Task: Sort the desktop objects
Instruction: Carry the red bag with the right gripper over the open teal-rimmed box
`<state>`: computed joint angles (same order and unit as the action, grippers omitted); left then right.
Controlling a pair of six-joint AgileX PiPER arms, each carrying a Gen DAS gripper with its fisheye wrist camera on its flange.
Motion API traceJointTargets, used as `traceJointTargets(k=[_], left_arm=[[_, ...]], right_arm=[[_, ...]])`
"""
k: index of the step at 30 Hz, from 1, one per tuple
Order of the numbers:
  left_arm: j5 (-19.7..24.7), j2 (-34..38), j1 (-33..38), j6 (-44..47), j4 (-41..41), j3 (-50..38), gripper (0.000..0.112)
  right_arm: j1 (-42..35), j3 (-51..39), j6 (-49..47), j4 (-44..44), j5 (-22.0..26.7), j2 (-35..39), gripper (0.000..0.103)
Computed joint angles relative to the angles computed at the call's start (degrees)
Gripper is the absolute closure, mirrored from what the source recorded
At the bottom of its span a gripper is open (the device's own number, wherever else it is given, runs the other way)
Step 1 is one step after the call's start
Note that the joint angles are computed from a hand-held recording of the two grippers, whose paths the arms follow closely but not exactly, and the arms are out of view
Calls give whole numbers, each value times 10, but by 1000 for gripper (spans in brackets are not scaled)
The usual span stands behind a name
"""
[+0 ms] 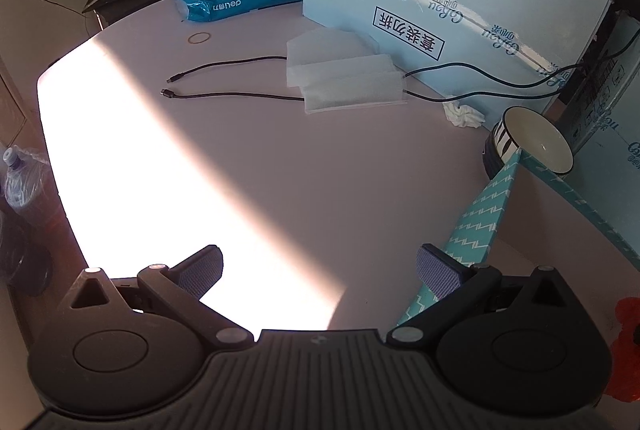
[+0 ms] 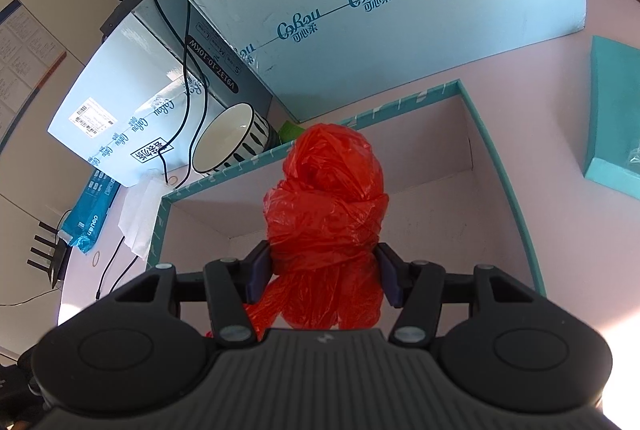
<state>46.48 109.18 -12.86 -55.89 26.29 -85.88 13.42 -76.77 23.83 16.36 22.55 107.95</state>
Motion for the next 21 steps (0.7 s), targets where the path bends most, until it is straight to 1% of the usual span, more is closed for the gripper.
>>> traceJointTargets(k=[16,21], left_arm=[[-1,5,3,13,-14,-7,9],[-2,8,4,14,-16,-11,9]], right_arm=[[3,0,-23,35,0,12,45],[4,-1,-16,29,0,14,45]])
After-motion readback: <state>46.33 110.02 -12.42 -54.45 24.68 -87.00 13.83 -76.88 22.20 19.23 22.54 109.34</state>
